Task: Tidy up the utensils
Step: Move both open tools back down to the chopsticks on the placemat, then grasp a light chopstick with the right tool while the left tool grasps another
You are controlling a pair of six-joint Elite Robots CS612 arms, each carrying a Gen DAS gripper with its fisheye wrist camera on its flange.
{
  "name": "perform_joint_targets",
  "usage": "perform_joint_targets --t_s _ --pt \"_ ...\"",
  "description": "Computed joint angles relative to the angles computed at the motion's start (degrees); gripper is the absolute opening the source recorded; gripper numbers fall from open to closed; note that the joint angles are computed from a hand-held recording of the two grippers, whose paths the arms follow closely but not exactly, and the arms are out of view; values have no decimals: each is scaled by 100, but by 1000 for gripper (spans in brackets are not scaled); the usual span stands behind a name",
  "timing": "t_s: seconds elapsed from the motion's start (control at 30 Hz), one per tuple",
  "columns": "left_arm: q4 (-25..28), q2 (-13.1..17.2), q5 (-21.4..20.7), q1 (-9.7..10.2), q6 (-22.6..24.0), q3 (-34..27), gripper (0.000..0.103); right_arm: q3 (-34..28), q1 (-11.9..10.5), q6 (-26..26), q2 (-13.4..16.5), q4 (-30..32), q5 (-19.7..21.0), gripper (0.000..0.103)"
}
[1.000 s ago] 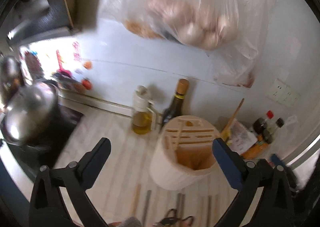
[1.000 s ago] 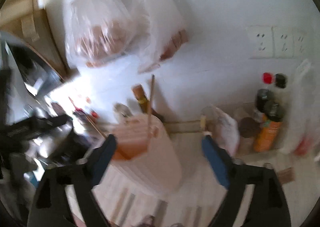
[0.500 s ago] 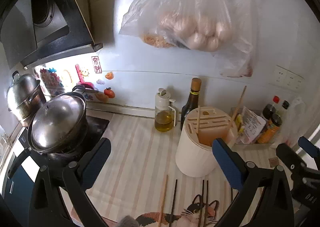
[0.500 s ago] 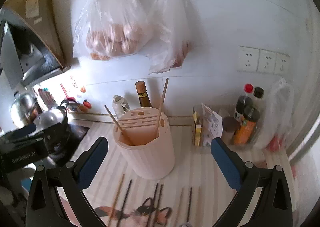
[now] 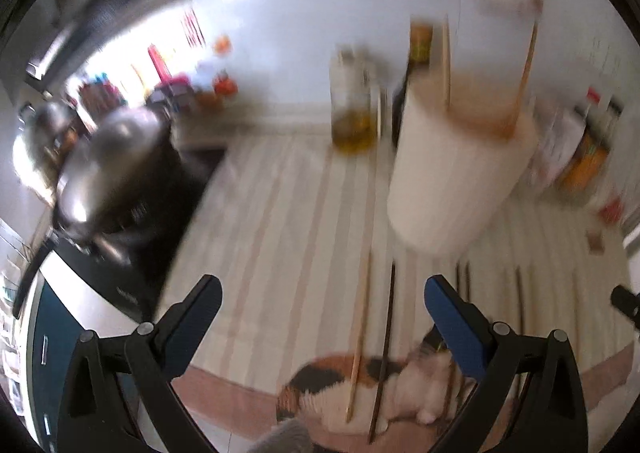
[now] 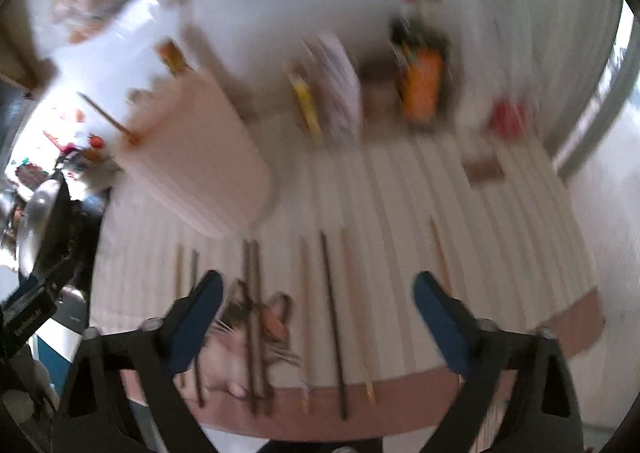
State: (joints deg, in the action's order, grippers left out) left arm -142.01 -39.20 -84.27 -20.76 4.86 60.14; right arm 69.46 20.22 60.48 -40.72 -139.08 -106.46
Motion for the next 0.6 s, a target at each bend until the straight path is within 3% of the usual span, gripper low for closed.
perform_joint_targets --t_s 0.13,0.23,0.37,0.47,0.6 --pt "830 253 96 -10 -3 -227 103 572 -208 478 -76 -146 635 66" --pt "1424 468 29 13 -82 -472 102 789 -340 565 -55 -163 916 65" --pt "2172 768 -61 25 -71 -880 90 918 -493 666 -18 -116 1144 61" --pt "2401 905 -92 8 8 -1049 90 922 -578 737 1 134 1036 61" --pt "2674 1073 -177 -26 81 -1287 90 669 -727 479 190 832 1335 61"
